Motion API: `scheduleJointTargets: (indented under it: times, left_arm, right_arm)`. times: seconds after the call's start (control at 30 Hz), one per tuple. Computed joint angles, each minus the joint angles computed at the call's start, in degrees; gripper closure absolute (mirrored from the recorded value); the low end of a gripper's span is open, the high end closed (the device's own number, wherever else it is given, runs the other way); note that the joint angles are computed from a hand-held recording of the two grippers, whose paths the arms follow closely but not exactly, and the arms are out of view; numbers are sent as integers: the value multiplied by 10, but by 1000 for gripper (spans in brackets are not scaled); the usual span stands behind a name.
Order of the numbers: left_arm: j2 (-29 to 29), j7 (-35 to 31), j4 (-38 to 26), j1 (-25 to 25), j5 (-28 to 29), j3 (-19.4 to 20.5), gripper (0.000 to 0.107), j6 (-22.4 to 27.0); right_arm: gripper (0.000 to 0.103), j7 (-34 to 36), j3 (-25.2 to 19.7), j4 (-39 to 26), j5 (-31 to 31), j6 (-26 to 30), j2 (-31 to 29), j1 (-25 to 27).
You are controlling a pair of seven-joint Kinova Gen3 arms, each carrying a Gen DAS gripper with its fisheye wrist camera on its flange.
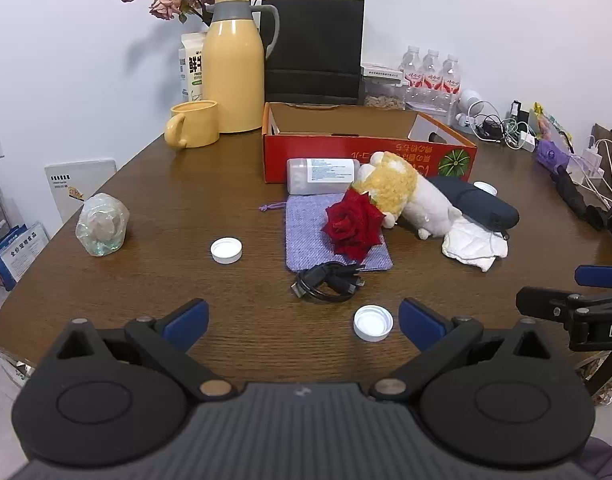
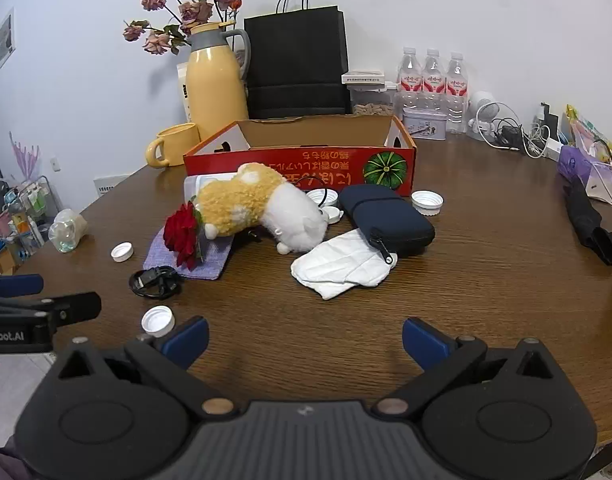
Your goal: Organize objects
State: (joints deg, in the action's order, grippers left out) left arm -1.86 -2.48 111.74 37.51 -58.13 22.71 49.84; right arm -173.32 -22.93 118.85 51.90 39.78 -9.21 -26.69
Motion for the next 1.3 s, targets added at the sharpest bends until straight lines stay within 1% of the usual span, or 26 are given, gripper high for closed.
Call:
scheduleJointTargets:
  times: [1.3]
  left_arm:
    - [-3,-1,3,-1,2,0,4,-1]
  right_arm:
    - [0,-8,-1,1,5,3,2,-4]
